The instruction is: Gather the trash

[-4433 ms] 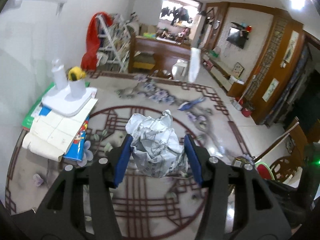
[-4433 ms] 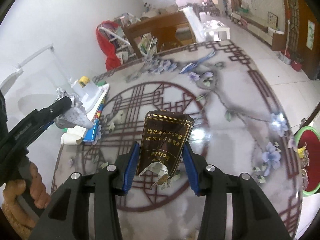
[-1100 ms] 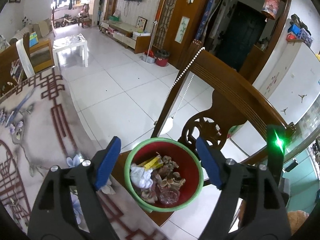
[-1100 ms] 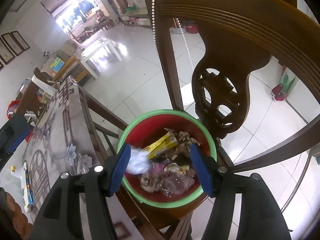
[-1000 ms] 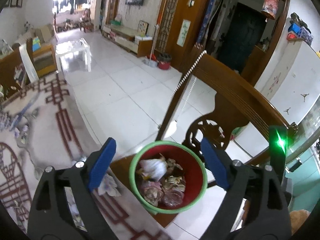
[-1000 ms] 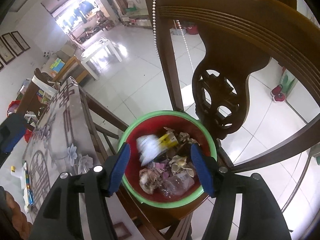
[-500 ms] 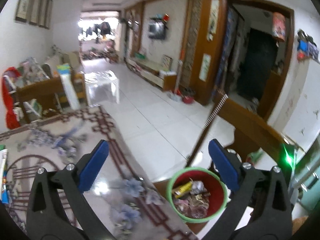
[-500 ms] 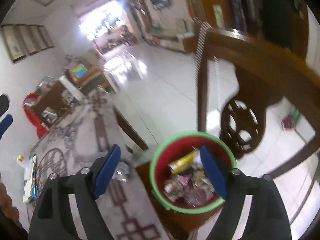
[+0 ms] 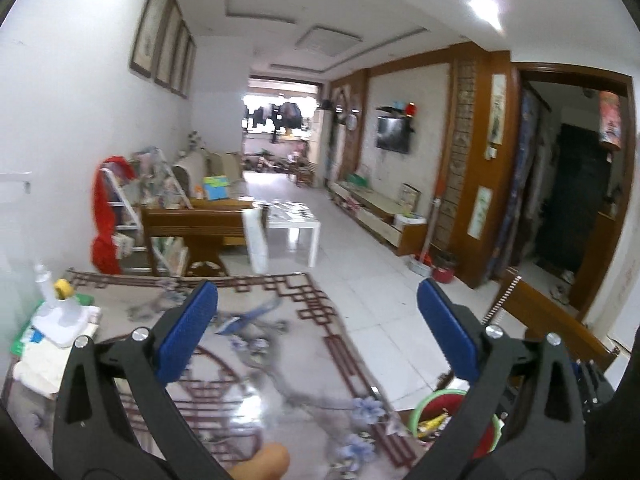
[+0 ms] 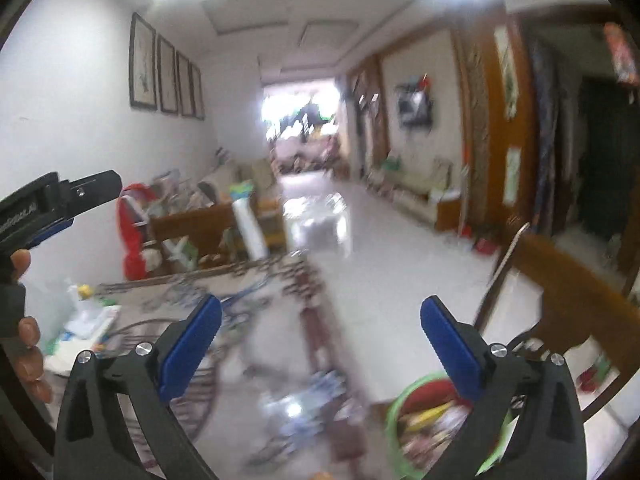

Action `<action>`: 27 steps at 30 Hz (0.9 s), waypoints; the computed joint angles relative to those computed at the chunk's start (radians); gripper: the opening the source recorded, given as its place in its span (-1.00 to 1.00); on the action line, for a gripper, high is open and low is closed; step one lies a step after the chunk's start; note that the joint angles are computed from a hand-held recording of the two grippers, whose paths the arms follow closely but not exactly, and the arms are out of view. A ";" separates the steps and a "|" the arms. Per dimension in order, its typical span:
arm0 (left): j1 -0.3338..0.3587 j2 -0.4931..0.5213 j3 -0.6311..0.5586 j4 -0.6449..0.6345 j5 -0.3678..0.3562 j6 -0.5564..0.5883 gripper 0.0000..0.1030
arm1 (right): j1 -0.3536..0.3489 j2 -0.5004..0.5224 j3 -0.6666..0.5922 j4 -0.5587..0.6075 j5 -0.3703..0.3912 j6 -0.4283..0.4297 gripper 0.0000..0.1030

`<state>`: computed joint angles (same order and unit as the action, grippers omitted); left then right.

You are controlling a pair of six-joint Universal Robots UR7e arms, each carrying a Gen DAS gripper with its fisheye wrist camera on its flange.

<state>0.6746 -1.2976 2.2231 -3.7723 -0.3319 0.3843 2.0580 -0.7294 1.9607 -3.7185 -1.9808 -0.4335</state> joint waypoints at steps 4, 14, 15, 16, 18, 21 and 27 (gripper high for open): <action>-0.009 -0.098 0.057 0.076 0.006 -0.091 0.90 | 0.033 0.031 -0.004 -0.010 -0.029 0.016 0.88; -0.028 -0.182 0.108 0.108 0.061 -0.104 0.90 | 0.100 0.080 -0.009 -0.011 -0.110 0.060 0.88; -0.027 -0.199 0.115 0.145 0.058 -0.129 0.90 | 0.104 0.078 -0.003 -0.013 -0.118 0.063 0.87; -0.026 -0.207 0.119 0.165 0.055 -0.144 0.90 | 0.106 0.075 0.001 -0.013 -0.123 0.064 0.87; -0.029 -0.227 0.132 0.187 0.054 -0.157 0.90 | 0.114 0.077 0.006 -0.014 -0.142 0.075 0.87; -0.032 -0.248 0.146 0.228 0.048 -0.190 0.90 | 0.129 0.079 0.011 -0.026 -0.174 0.086 0.87; -0.034 -0.283 0.164 0.299 0.045 -0.230 0.90 | 0.142 0.083 0.025 -0.044 -0.221 0.104 0.88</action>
<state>0.6405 -1.5811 2.3871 -3.4732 -0.2865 0.1546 2.1996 -0.6468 1.9857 -3.7621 -2.2015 -0.3294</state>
